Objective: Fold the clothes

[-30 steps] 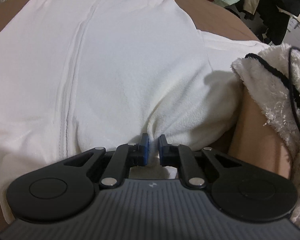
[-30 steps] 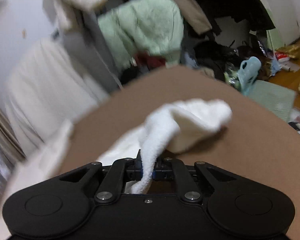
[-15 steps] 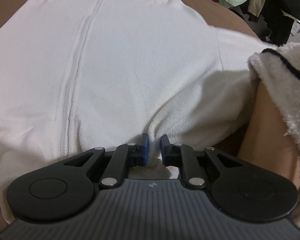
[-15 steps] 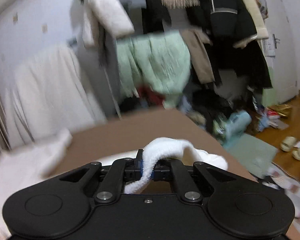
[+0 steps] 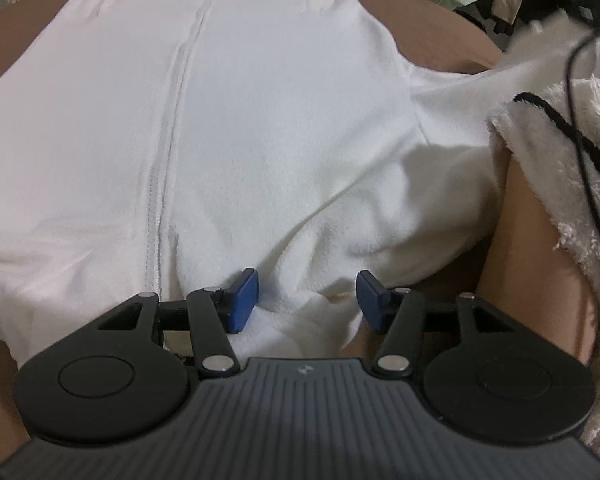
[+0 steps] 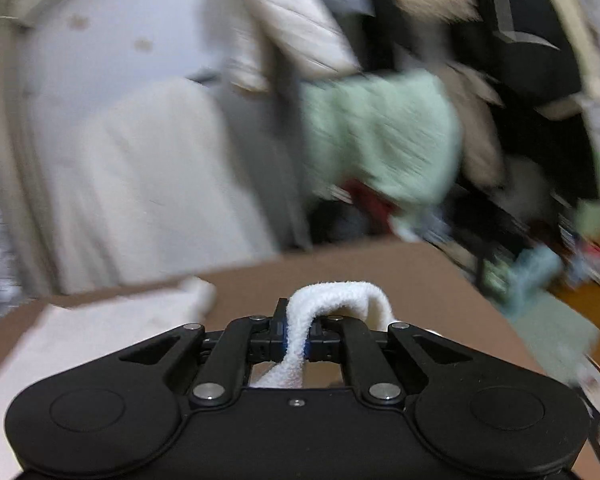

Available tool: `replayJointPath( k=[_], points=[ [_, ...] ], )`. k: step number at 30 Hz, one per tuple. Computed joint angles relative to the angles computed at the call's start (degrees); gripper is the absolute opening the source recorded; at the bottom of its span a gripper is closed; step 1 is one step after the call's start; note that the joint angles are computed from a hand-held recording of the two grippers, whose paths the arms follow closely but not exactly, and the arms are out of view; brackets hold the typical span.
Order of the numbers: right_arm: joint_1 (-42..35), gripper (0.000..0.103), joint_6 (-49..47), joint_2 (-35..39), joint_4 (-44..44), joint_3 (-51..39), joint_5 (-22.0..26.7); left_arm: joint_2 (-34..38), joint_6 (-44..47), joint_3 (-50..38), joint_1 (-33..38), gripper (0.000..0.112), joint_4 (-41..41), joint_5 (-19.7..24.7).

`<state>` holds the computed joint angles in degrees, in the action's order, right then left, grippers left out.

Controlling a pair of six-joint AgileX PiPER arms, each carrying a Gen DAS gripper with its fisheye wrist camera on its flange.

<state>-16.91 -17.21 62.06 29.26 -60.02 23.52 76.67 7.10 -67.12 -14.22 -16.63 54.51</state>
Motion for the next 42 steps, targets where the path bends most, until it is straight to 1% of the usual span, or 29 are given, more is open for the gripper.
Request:
replayJointPath(
  k=[1, 2, 4, 5, 8, 9, 10, 12, 14, 17, 20, 21, 23, 25, 26, 28, 29, 30, 31, 32, 33, 34, 35, 36, 38, 39, 41, 42],
  points=[
    [3.2, 0.007, 2.5, 0.6, -2.5, -2.2, 0.4, -0.7, 1.3, 0.2, 1.2, 0.054, -1.6, 0.2],
    [7.0, 0.007, 6.7, 1.2, -7.2, -4.3, 0.4, -1.3, 2.6, 0.1, 3.0, 0.055, -3.5, 0.9],
    [14.9, 0.007, 15.9, 3.2, -18.7, -9.0, 0.9, -2.0, 3.4, -0.8, 6.6, 0.058, -6.0, 2.6],
    [18.9, 0.007, 20.4, 4.6, -24.4, -11.8, 1.9, -2.2, 3.7, -1.5, 8.5, 0.06, -6.9, 3.4],
    [31.4, 0.007, 35.2, 9.7, -41.6, -21.2, 7.1, -2.5, 4.5, -4.6, 14.2, 0.067, -6.8, 4.9],
    [35.5, 0.007, 39.1, 12.0, -46.0, -24.9, 9.3, -2.5, 5.1, -6.1, 16.0, 0.068, -6.0, 5.6],
    [39.0, 0.007, 40.9, 14.8, -48.2, -29.2, 11.4, -2.3, 5.9, -7.9, 17.6, 0.071, -4.7, 6.2],
    [43.6, 0.007, 39.3, 21.1, -47.2, -38.6, 14.9, -1.8, 7.9, -10.9, 20.4, 0.074, -2.6, 6.2],
    [47.1, 0.007, 37.1, 27.4, -45.6, -47.5, 17.5, -1.0, 10.2, -13.0, 23.5, 0.078, -1.8, 4.7],
    [52.6, 0.007, 36.0, 36.5, -45.7, -59.5, 21.2, 0.3, 14.3, -12.2, 29.8, 0.078, -8.1, 0.9],
    [56.4, 0.008, 37.5, 44.8, -43.6, -69.1, 26.3, 0.4, 19.7, -6.0, 36.5, 0.078, -17.6, -3.5],
    [57.2, 0.008, 38.1, 47.3, -42.3, -71.7, 28.0, 1.2, 18.8, -4.7, 37.8, 0.078, -18.2, -3.8],
    [58.1, 0.008, 39.6, 51.4, -39.3, -74.6, 30.2, 3.6, 18.5, -3.7, 41.4, 0.078, -21.1, -2.2],
    [59.4, 0.008, 42.6, 56.7, -39.2, -79.5, 33.5, 6.0, 16.2, -4.4, 43.3, 0.078, -20.6, -0.6],
    [59.9, 0.008, 44.1, 58.3, -39.4, -80.5, 33.9, 6.7, 14.8, -4.8, 43.8, 0.078, -20.2, -0.5],
    [59.6, 0.011, 43.1, 60.4, -34.7, -80.7, 32.8, 7.1, 15.0, -4.5, 44.6, 0.078, -22.1, -1.1],
    [59.2, 0.017, 41.7, 61.2, -31.5, -80.5, 31.9, 7.5, 16.1, -4.9, 44.6, 0.078, -23.5, -0.5],
    [58.6, 0.019, 39.6, 62.1, -27.6, -80.9, 32.3, 8.2, 17.7, -5.3, 44.3, 0.078, -25.4, 0.8],
    [57.8, 0.029, 36.6, 63.8, -22.8, -83.7, 34.8, 9.1, 19.3, -5.8, 44.2, 0.078, -27.4, 2.3],
    [56.5, 0.043, 32.6, 64.6, -17.1, -84.8, 37.0, 9.7, 20.6, -6.1, 44.3, 0.078, -29.1, 4.1],
    [55.0, 0.049, 28.5, 64.0, -11.3, -83.7, 38.6, 9.5, 20.8, -5.7, 43.9, 0.078, -29.5, 4.3],
    [53.3, 0.053, 25.2, 62.0, -6.0, -80.2, 39.0, 9.3, 21.2, -5.3, 43.6, 0.078, -29.4, 4.2],
    [51.4, 0.053, 22.4, 58.4, -1.3, -74.5, 38.5, 9.1, 21.5, -5.3, 43.3, 0.078, -29.2, 4.2],
    [49.6, 0.053, 19.7, 54.9, 2.8, -68.8, 37.4, 9.2, 21.7, -5.3, 43.3, 0.078, -29.3, 4.6],
    [46.3, 0.059, 15.7, 47.1, 7.7, -57.4, 34.1, 9.4, 21.0, -5.3, 43.5, 0.078, -30.3, 5.1],
    [44.9, 0.065, 15.6, 42.4, 7.2, -51.7, 32.3, 9.5, 20.7, -5.4, 43.6, 0.078, -30.8, 5.4],
    [43.4, 0.068, 17.5, 33.4, 1.7, -42.1, 29.3, 9.7, 20.2, -5.4, 44.1, 0.078, -31.9, 6.3],
    [43.1, 0.068, 19.0, 29.0, -2.9, -37.9, 28.5, 9.9, 20.1, -5.4, 44.3, 0.079, -32.3, 6.6]
  ],
)
